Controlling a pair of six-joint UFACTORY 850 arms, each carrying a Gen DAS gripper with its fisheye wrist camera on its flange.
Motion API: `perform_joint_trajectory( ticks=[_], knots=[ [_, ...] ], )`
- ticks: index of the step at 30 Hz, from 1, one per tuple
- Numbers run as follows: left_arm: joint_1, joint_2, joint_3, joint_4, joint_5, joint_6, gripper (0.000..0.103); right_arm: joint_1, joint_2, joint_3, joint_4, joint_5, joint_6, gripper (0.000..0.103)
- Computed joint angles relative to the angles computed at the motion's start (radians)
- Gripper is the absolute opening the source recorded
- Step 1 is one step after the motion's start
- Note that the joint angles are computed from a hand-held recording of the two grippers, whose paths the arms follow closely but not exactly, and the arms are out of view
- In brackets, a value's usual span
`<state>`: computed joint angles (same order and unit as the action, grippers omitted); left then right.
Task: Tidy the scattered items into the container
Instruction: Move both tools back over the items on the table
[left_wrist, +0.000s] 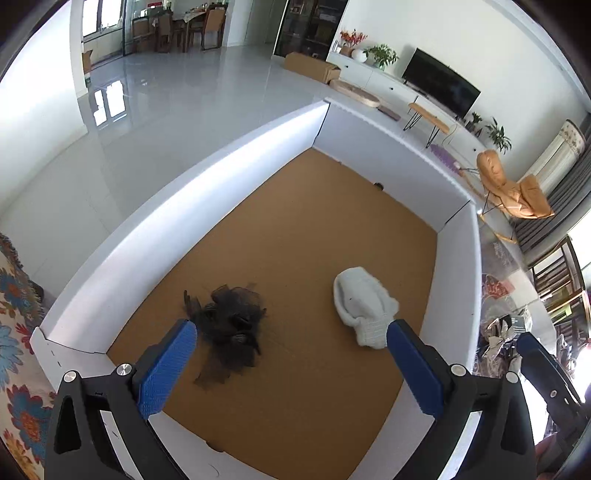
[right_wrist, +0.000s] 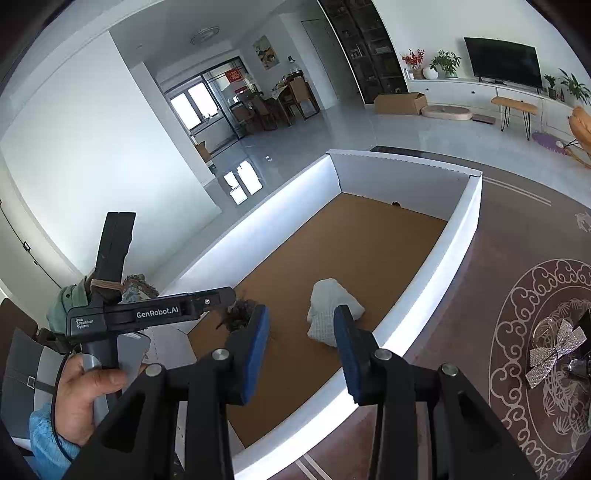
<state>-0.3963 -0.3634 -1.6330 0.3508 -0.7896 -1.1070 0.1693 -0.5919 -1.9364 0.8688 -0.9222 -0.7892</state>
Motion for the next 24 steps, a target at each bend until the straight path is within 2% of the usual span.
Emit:
perform_joint_trajectory(
  ticks=[3,6,10,12,14,18,22,24],
  knots=[
    [-0.031,0.005,-0.011,0.012,0.022,0.022,0.103,-0.02,0.026,0.042,0.034,0.01,-0.028,0.038],
    [-0.099,-0.019,-0.062,0.082,0.007,0.037,0.103,-0.061,0.075,0.143,0.1,0.037,-0.084,0.038],
    [-0.209,-0.061,-0.132,0.192,0.001,0.017,0.103,-0.156,0.151,0.322,0.176,0.101,-0.17,0.038],
    [-0.26,-0.094,-0.168,0.213,0.016,0.016,0.103,-0.206,0.187,0.409,0.195,0.162,-0.23,0.038],
    [-0.305,-0.143,-0.206,0.218,0.044,0.009,0.103,-0.254,0.223,0.482,0.178,0.234,-0.276,0.038],
    [-0.365,-0.285,-0.306,0.191,0.108,0.034,0.103,-0.341,0.271,0.567,0.084,0.357,-0.235,0.038],
    [-0.391,-0.437,-0.452,0.066,0.116,0.116,0.103,-0.409,0.299,0.621,0.009,0.462,-0.2,0.038],
    [-0.4,-0.504,-0.533,0.044,0.091,0.129,0.103,-0.432,0.304,0.636,-0.047,0.504,-0.165,0.038]
  ],
)
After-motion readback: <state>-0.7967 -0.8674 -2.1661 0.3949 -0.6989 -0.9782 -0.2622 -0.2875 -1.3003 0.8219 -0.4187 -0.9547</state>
